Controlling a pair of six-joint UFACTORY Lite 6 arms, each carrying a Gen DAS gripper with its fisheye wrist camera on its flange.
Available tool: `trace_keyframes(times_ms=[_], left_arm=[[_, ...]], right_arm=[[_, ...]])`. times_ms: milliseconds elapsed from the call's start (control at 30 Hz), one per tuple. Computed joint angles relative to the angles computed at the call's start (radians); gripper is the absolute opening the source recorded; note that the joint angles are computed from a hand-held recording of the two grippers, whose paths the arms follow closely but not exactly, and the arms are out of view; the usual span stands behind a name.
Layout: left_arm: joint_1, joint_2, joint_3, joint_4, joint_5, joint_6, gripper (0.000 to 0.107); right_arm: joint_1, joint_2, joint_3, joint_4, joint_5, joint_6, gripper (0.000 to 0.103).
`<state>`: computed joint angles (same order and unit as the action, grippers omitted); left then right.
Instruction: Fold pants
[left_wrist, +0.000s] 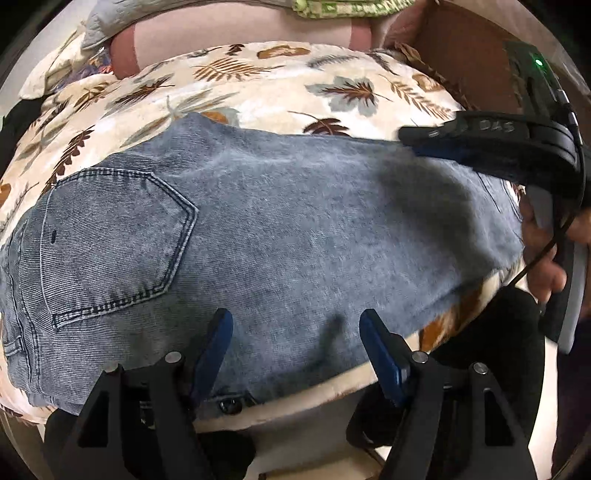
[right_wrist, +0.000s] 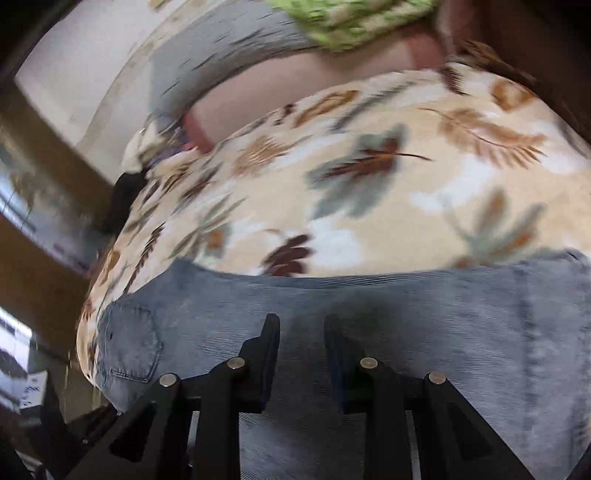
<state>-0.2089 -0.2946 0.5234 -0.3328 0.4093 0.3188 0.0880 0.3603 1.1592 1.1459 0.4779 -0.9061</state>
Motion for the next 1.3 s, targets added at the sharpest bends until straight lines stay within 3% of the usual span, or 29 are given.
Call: trace_keyframes(times_ms=[133,233,333,400,500,633,700,833,967,1067,1300], left_arm=[[0.026,0.077,-0.011,-0.092,-0.023,0.121,0.071],[-0.040,0.042,-0.052,0.072,-0.071,-0.020,0.071],[-0.048,0.030,-0.061,0.092,-0.073,-0.036,0.071],[-0.015,0.022,-0.056,0.009,-0.045,0.041,0.071],[0.057,0.005,-0.043,-0.089,0.015,0.145,0.071],[0.084,0.002,0.006,-0.063,0.081,0.095,0.072],[0.087,-0.013,0.039,-0.054,0.116,0.081,0.072],[0.010,-0.082,0.084,0.009,0.151,-0.058,0.072],[-0.158,-0.113,0.132,0.219,0.121,-0.347,0.077],[-0.268,-0.082,0.181,0.420,0.109,-0.560,0.077],[-0.467,-0.035,0.280,0.783,0.196,-0.929,0.077]], right_arm=[[0.129,0.215,0.206,-0.238,-0.044,0.268,0.028],[0.121,0.285,0.295,-0.265,-0.053,0.351,0.026],[0.107,0.297,0.339,-0.389,-0.088,0.506,0.019],[0.066,0.241,0.290,-0.302,-0.078,0.439,0.023],[-0.017,0.086,0.108,-0.025,-0.028,0.144,0.024],[-0.178,-0.182,-0.192,0.127,0.006,-0.091,0.025],[-0.292,-0.281,-0.288,0.120,0.060,-0.124,0.035],[-0.529,-0.479,-0.462,0.078,0.173,-0.197,0.038],[-0.665,-0.586,-0.551,0.022,0.256,-0.237,0.038],[-0.732,-0.620,-0.585,0.000,0.302,-0.267,0.038],[-0.823,-0.638,-0.587,-0.035,0.354,-0.298,0.038]])
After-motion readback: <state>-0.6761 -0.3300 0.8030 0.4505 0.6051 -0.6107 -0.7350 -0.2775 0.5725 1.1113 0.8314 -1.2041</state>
